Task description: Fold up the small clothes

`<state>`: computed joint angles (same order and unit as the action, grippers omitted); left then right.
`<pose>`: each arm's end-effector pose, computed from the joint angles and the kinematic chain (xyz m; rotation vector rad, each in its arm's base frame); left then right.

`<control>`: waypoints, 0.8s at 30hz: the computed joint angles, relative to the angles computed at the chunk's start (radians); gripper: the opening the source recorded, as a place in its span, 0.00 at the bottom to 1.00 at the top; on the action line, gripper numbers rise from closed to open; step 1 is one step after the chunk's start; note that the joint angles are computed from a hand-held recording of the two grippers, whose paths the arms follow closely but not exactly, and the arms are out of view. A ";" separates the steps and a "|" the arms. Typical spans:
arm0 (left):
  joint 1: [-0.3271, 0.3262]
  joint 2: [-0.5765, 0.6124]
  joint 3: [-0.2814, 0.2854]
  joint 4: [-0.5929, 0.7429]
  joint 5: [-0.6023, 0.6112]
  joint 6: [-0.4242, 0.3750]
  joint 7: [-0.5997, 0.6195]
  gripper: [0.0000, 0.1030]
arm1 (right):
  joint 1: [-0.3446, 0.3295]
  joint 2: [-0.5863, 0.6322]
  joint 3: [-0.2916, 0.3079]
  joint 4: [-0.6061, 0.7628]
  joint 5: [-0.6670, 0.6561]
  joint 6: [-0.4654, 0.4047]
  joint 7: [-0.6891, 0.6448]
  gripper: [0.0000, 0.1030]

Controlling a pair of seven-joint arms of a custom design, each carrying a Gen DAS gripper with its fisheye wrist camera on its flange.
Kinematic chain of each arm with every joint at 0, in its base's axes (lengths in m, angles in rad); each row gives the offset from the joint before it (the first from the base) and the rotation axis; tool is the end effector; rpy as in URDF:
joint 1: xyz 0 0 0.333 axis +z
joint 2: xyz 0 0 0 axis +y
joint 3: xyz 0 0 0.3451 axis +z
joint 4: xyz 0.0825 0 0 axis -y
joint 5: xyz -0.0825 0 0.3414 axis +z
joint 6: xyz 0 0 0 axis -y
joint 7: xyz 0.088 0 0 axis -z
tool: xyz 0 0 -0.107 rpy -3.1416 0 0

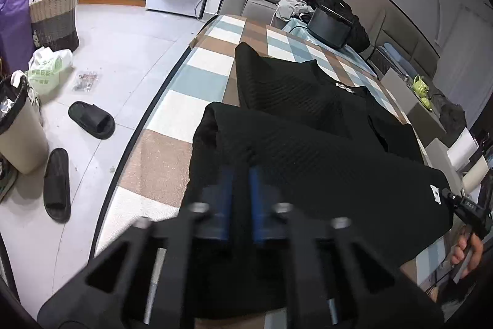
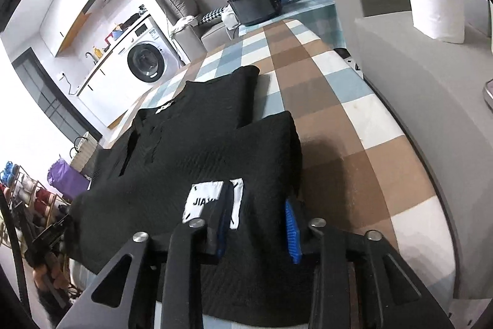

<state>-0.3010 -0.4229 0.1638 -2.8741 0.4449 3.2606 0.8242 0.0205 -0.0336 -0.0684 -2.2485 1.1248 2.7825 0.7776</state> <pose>0.3367 -0.0867 0.4554 -2.0049 1.7078 -1.0195 0.5073 -0.0651 0.4782 -1.4588 1.8271 -0.2712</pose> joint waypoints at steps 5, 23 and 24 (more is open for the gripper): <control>0.151 -0.016 -0.131 0.002 0.029 0.076 -0.029 0.01 | 0.012 -0.032 -0.007 0.021 0.256 0.011 -0.250 0.05; 0.084 0.133 -0.027 0.146 0.051 0.003 -0.069 0.30 | -0.024 0.108 0.022 0.134 -0.086 0.077 0.197 0.34; 0.104 0.118 -0.040 0.132 0.047 0.006 -0.072 0.33 | -0.030 0.089 0.022 0.117 -0.052 0.070 0.164 0.37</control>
